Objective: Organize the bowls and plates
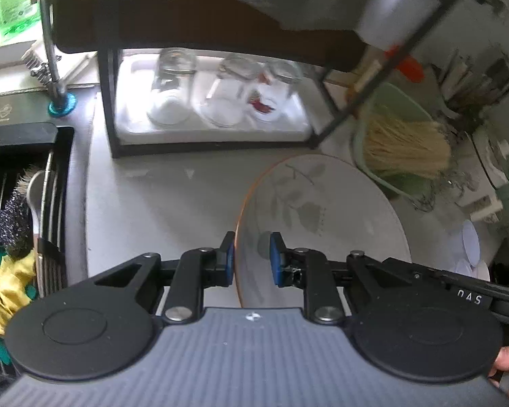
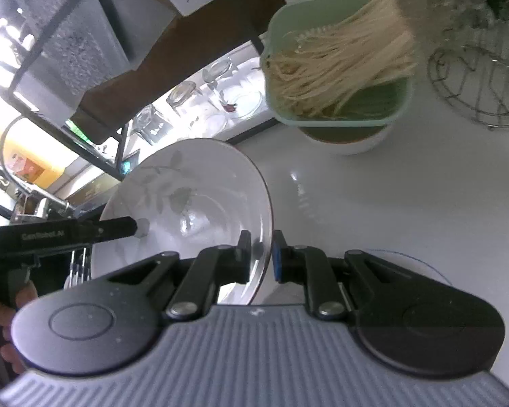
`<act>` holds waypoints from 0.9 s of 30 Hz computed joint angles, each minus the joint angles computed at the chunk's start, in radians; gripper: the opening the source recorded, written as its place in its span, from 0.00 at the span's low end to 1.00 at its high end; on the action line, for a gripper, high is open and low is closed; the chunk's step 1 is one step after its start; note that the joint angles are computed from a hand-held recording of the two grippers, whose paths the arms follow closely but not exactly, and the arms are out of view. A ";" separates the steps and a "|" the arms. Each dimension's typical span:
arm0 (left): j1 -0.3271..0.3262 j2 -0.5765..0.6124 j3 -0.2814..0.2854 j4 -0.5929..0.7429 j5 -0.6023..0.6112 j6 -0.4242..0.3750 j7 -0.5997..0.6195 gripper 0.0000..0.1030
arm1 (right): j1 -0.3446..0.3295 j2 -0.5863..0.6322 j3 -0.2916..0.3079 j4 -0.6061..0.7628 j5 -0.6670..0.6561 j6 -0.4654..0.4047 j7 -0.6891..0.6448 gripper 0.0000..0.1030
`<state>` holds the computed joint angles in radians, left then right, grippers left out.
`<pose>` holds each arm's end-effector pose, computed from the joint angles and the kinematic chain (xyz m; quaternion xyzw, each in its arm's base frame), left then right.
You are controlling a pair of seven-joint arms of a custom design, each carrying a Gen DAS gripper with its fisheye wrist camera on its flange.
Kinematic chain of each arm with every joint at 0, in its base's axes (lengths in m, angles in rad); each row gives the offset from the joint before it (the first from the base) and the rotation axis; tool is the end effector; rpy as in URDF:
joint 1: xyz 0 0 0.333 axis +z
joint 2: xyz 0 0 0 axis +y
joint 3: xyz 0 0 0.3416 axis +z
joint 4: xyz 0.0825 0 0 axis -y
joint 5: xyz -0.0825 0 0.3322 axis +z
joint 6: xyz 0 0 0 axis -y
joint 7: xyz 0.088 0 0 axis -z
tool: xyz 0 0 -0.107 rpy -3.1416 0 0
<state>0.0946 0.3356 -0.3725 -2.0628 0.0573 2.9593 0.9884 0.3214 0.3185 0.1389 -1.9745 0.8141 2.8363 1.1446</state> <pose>0.5870 -0.1500 0.4087 -0.7717 0.5653 -0.2849 0.0612 0.5654 0.2296 0.4156 -0.7133 0.6148 0.0011 0.3366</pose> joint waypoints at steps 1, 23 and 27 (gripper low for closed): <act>-0.013 -0.006 0.005 -0.003 0.007 0.001 -0.011 0.23 | -0.003 -0.002 0.003 -0.002 0.007 0.001 -0.004 0.15; -0.359 -0.085 0.222 -0.105 0.443 0.028 -0.734 0.23 | -0.122 -0.159 -0.082 -0.131 0.023 -0.254 -0.236 0.15; -0.422 -0.088 0.281 -0.096 0.575 0.000 -0.932 0.23 | -0.135 -0.139 -0.108 -0.079 -0.086 -0.395 -0.172 0.15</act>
<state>-0.3278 0.2475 -0.0919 -2.1590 0.6321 2.9595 0.0561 0.1867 0.1794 0.0311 -2.0533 0.7279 2.4409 0.9722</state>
